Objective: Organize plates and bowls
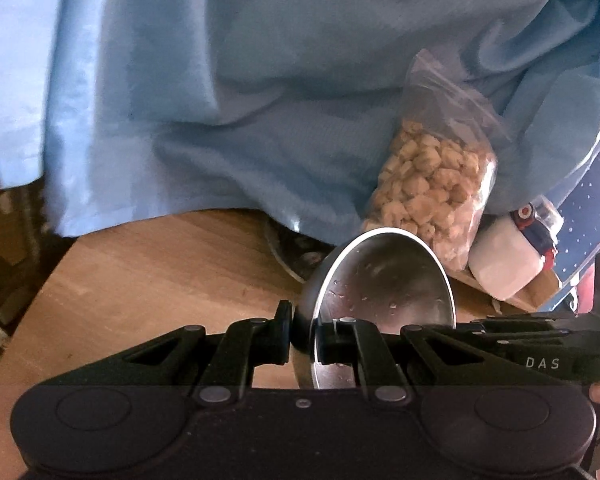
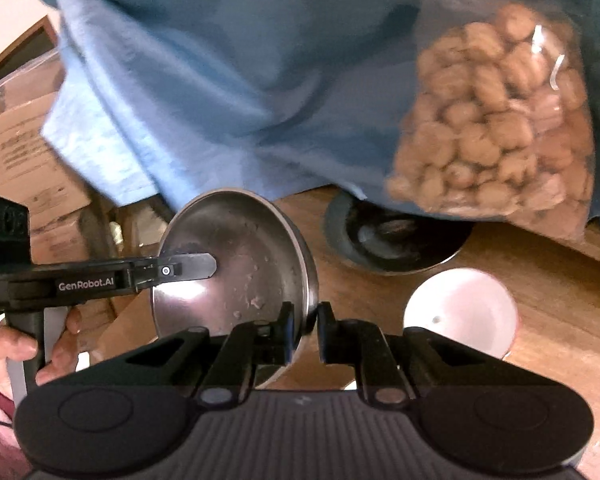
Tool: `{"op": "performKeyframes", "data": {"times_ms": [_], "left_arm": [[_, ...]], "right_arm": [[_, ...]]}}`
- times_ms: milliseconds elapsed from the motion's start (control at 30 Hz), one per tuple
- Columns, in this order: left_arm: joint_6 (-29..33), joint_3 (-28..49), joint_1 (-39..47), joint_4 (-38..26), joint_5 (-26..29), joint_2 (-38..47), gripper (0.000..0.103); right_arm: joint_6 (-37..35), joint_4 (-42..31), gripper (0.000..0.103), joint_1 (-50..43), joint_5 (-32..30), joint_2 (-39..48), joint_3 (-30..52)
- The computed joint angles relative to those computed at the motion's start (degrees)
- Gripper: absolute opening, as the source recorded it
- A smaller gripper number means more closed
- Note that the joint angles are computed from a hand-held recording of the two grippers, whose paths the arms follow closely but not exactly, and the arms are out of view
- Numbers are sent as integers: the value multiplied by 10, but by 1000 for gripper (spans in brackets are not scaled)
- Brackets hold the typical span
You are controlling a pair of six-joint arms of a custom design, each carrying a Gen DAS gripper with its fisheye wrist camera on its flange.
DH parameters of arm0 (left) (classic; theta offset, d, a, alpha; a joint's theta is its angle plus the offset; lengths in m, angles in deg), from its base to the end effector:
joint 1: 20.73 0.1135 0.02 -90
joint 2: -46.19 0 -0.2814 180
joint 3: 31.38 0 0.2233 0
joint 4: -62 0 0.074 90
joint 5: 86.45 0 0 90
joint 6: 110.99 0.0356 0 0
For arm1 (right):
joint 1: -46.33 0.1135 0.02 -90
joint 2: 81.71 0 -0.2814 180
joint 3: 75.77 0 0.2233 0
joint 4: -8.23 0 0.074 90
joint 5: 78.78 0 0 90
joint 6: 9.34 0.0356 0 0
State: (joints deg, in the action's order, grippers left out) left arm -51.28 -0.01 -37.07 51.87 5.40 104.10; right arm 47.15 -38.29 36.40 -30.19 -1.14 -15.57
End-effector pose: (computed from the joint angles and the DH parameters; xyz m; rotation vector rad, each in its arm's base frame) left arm 0.1515 -0.0456 0.1867 -0.2555 2.2393 -0.4814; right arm 0.2235 -0.0152 0.2208 -0.6803 2.3403 0.6694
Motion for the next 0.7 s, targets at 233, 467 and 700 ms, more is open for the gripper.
{"op": "performKeyframes", "data": {"times_ms": [233, 467, 700], "left_arm": [[-13, -21, -4, -136, -7, -130, 11], [-34, -28, -20, -206, -23, -201, 11], [-45, -28, -39, -199, -32, -199, 11]], "right_arm": [[-11, -11, 14, 32, 8, -24, -40], [-16, -12, 14, 44, 12, -46, -67], [-45, -40, 14, 17, 7, -60, -66]]}}
